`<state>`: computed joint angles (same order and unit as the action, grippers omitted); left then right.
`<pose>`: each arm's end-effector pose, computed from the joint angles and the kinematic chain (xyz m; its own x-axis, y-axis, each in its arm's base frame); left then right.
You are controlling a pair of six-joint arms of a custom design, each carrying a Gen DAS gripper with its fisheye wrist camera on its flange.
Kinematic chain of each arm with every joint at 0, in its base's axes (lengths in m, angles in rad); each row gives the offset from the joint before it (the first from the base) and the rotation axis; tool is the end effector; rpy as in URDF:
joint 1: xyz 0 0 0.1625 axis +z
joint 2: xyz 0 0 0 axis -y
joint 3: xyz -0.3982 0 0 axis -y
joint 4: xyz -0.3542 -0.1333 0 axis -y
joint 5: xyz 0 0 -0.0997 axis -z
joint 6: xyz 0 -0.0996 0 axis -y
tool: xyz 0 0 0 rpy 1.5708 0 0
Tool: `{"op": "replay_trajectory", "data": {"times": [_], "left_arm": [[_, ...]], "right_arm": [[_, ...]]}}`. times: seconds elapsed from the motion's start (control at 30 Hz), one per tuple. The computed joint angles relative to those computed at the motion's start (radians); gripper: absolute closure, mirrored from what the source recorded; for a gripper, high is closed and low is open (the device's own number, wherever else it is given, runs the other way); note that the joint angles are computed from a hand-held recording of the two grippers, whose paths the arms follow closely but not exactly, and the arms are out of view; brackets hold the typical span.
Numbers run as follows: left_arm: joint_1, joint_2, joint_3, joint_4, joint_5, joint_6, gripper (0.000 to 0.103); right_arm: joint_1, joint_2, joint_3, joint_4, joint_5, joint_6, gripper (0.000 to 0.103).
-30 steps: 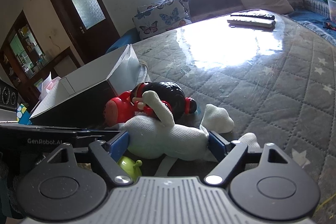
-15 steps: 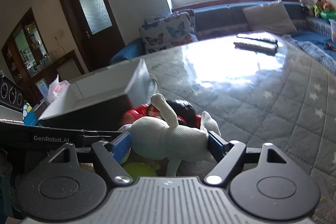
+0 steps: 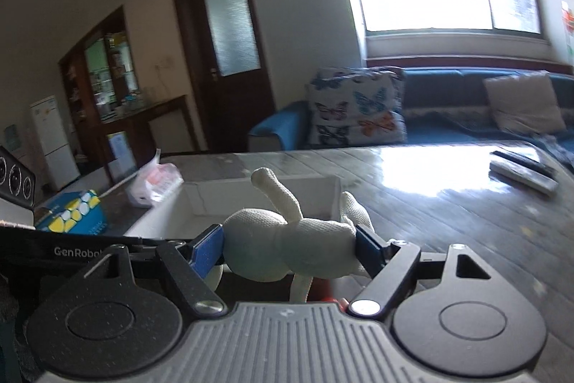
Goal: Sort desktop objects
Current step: 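Lift the rabbit with the right gripper and release it into the white box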
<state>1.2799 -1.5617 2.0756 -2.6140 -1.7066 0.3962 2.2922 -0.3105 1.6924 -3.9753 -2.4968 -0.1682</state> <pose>-0.0137 -0.4635 0.3517 -0.7620 0.6417 -0.0871 0.5871 0.6279 -0.5109 0.4027 -0.3766 -0.0098 -0.8315 0.0481 0.5535 -0.4903 0.4051 -0.7717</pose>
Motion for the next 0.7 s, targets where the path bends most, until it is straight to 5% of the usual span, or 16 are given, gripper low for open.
{"op": "replay_trajectory", "data": {"times": [0.27, 0.7], "left_arm": [[0.062, 0.105, -0.154, -0.042, 0.060, -0.047, 0.077], [0.111, 0.272, -0.293, -0.018, 0.180, -0.086, 0.076]], "right_arm": [[-0.088, 0.049, -0.195, 0.230, 0.145, 0.016, 0.023], [-0.199, 0.082, -0.336, 0.459, 0.231, 0.198, 0.023]]}}
